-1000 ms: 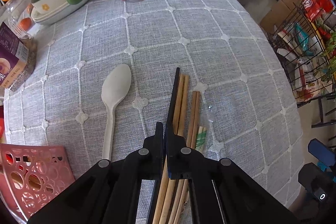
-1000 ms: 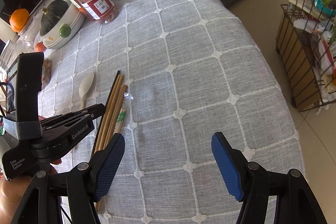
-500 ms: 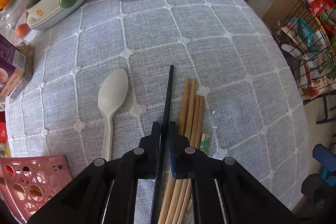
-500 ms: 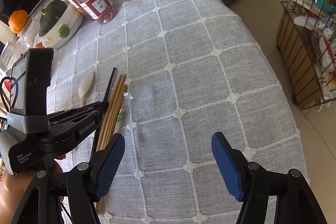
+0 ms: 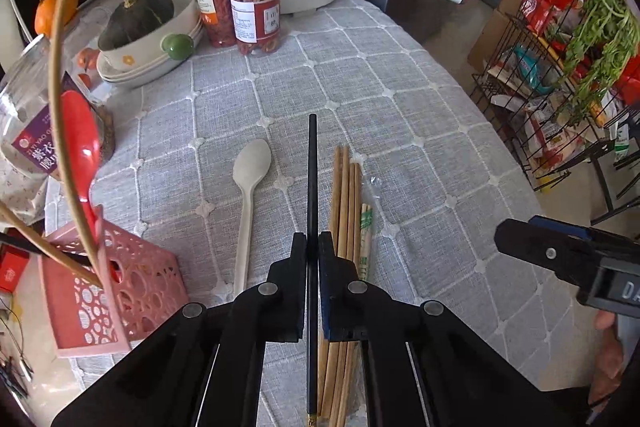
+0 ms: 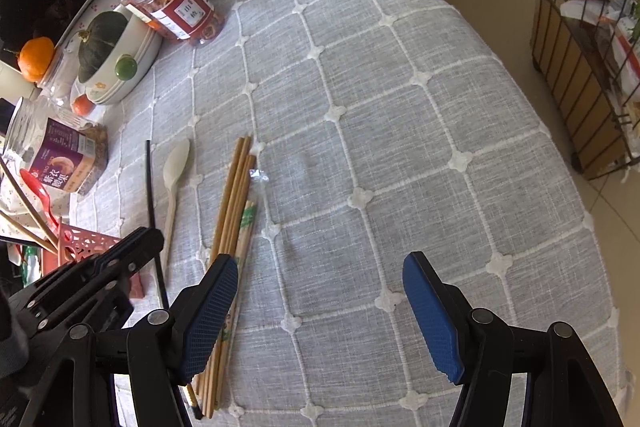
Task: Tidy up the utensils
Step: 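Lift the black chopstick with the left tool while the right tool grasps a wooden chopstick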
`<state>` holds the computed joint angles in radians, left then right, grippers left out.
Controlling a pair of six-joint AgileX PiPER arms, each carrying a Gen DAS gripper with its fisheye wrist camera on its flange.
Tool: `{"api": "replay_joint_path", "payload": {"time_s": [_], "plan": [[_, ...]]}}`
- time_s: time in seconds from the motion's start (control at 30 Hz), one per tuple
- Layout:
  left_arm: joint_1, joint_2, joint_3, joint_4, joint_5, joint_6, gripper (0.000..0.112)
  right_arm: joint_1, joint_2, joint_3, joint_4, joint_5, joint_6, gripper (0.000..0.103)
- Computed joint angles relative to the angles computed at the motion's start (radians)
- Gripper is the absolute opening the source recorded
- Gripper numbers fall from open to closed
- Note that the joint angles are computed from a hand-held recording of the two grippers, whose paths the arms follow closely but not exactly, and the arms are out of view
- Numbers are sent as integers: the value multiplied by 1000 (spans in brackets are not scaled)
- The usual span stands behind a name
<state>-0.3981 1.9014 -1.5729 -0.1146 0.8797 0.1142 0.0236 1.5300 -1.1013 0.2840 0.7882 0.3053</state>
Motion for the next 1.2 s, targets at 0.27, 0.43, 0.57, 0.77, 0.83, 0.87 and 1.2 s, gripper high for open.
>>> {"api": "replay_joint_path", "payload": {"time_s": [0.27,0.43,0.57,0.77,0.83,0.87,1.2], "plan": [[134,-290,268,-184,-94,204,6,76,34,-28,-46,-15,69,73],[264,-387,352,-338,-77,358,6,111,94,-66,-46,-37,70,73],[369,-430,379,-433,-32,463,6,118,161,-120,7,-52,21,51],[476,-459,391,-500,-7,558,5,151,287,-246,15,-38,25,26],[502,-458,389,-517,4,576,5,154,325,-278,45,-41,14,24],[513,-455,387,-525,11,586,5,150,344,-292,76,-45,-4,21],[594,-425,366,-564,52,636,6,217,506,-483,-139,50,185,15]]}}
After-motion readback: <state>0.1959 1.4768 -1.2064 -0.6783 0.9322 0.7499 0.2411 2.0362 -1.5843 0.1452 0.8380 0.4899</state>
